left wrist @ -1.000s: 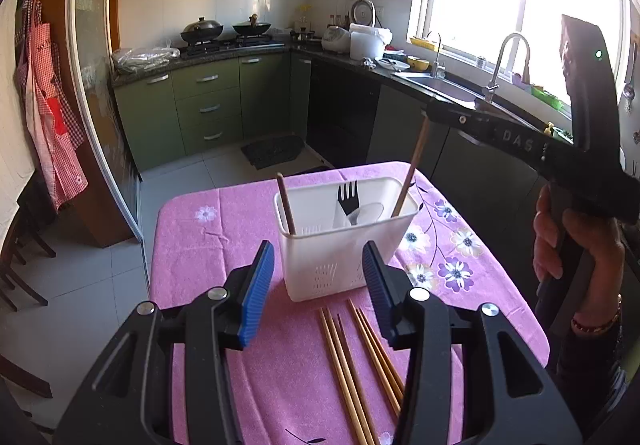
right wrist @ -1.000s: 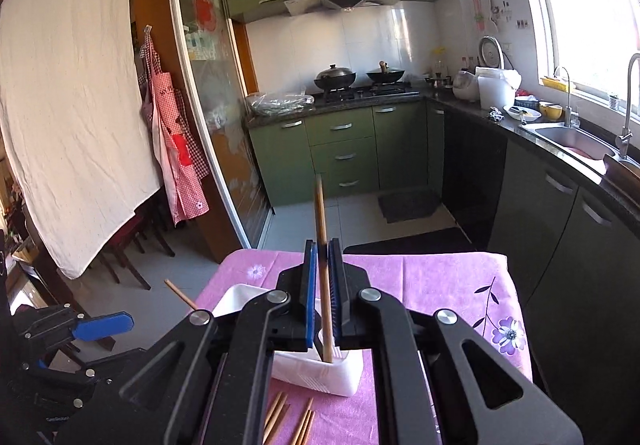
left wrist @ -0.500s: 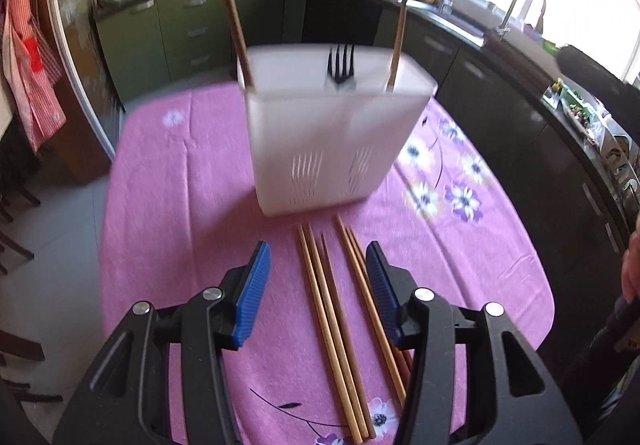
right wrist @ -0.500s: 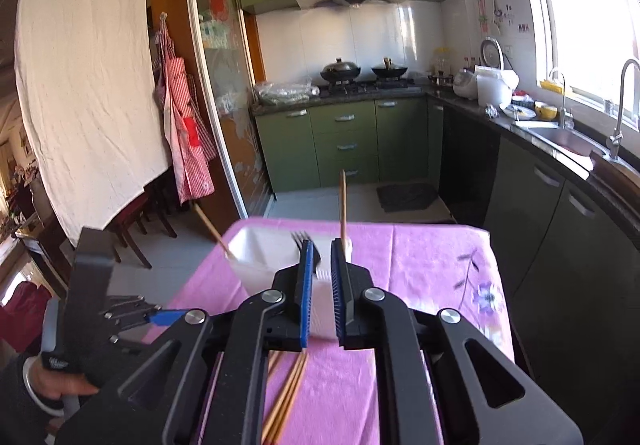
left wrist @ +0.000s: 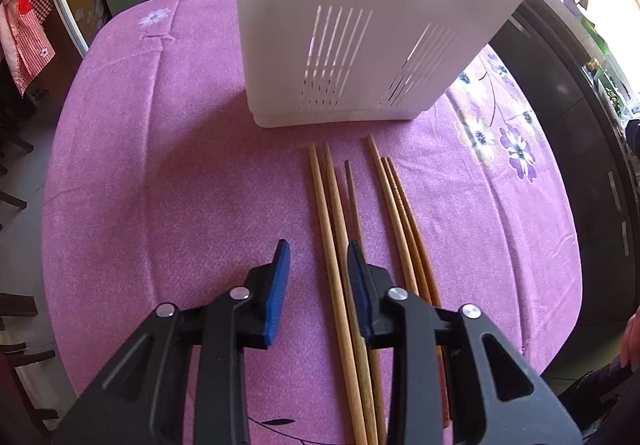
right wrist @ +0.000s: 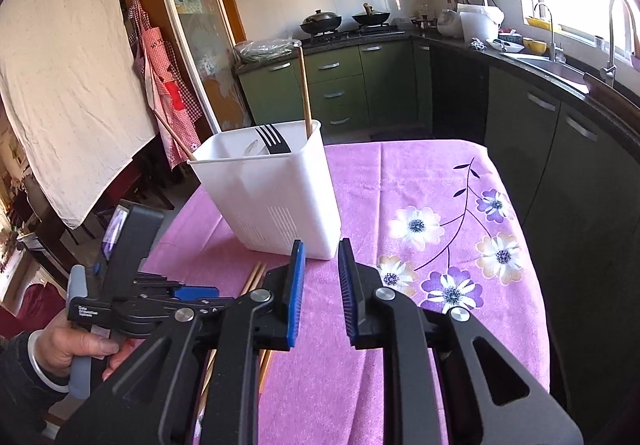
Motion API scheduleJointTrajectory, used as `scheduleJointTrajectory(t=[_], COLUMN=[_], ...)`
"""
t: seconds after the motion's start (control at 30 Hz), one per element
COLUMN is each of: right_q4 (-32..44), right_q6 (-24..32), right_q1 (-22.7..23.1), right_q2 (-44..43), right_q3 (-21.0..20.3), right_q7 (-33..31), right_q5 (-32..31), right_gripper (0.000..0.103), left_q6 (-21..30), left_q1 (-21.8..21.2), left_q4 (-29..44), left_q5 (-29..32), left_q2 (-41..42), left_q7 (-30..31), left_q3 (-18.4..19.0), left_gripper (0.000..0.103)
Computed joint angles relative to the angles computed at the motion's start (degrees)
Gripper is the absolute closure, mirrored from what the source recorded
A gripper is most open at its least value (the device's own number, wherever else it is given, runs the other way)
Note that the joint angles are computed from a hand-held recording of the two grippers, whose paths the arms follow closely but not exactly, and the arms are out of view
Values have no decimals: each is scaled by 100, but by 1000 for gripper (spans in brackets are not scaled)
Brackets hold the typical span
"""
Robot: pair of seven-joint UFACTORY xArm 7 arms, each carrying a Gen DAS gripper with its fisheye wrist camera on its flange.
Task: Organize utensils
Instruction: 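Grasp another wooden chopstick from the table with the left gripper, then lift the chopstick toward the holder with the left gripper while the right gripper reaches toward the chopsticks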
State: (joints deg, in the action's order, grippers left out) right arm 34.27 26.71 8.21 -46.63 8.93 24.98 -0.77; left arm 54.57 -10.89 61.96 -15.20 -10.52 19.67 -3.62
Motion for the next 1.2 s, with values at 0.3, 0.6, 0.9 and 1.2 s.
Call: scheduleJointTrajectory(t=[0.3, 0.6, 0.9, 1.2], right_q4=[17, -4, -9, 30], right_q6=[-83, -109, -112, -97], right_q1=[151, 226, 223, 211], right_q2=[153, 170, 173, 203], right_q3=[-120, -179, -186, -160], right_q7=[-60, -129, -168, -170], right_q5=[156, 266, 308, 294], right_gripper=[85, 85, 85, 85], left_q6=[-56, -270, -72, -20], left_q1=[-27, -180, -90, 27], left_q4=[119, 19, 176, 247], left_q5=[399, 902, 540, -37], left_q2=[208, 175, 139, -536], left_q7=[-262, -596, -368, 241], left_q3=[-125, -278, -86, 178], left_gripper=[81, 95, 96, 97])
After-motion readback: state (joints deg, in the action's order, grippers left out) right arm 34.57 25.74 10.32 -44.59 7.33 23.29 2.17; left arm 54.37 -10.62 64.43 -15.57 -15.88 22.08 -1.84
